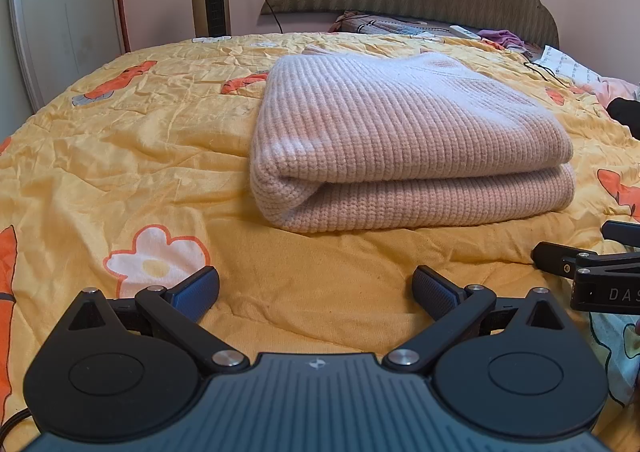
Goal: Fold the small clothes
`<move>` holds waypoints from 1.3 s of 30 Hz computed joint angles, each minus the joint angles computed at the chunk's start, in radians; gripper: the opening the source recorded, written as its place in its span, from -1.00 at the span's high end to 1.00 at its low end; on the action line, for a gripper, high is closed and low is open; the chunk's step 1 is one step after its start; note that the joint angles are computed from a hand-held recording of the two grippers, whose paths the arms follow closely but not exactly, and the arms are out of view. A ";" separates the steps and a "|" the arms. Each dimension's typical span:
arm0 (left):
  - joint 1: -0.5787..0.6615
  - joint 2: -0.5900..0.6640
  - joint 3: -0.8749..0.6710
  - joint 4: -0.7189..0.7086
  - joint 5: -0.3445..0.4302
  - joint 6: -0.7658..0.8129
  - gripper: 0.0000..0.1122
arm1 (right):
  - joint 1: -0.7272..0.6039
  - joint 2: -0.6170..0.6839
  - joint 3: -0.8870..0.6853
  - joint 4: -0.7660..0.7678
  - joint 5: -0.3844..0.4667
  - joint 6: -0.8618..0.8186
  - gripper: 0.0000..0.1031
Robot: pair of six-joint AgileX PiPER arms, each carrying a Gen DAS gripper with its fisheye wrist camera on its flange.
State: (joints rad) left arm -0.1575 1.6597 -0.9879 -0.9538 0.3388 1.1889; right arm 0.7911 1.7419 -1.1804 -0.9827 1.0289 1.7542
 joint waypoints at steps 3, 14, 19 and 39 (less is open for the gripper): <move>-0.001 0.000 0.001 0.000 -0.001 0.000 -0.84 | 0.000 0.000 0.000 0.000 0.000 0.000 -1.00; -0.001 0.000 0.001 -0.004 0.000 0.004 -0.84 | 0.000 0.001 -0.001 0.000 0.001 0.000 -1.00; 0.002 0.001 0.000 -0.004 0.001 0.009 -0.84 | 0.000 0.000 -0.001 0.000 0.001 -0.001 -1.00; 0.013 0.005 -0.005 -0.011 0.012 0.025 -0.84 | 0.001 0.002 -0.003 0.001 0.002 -0.001 -1.00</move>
State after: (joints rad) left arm -0.1444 1.6645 -0.9927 -0.9649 0.3507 1.2141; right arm 0.7916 1.7434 -1.1836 -0.9821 1.0308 1.7533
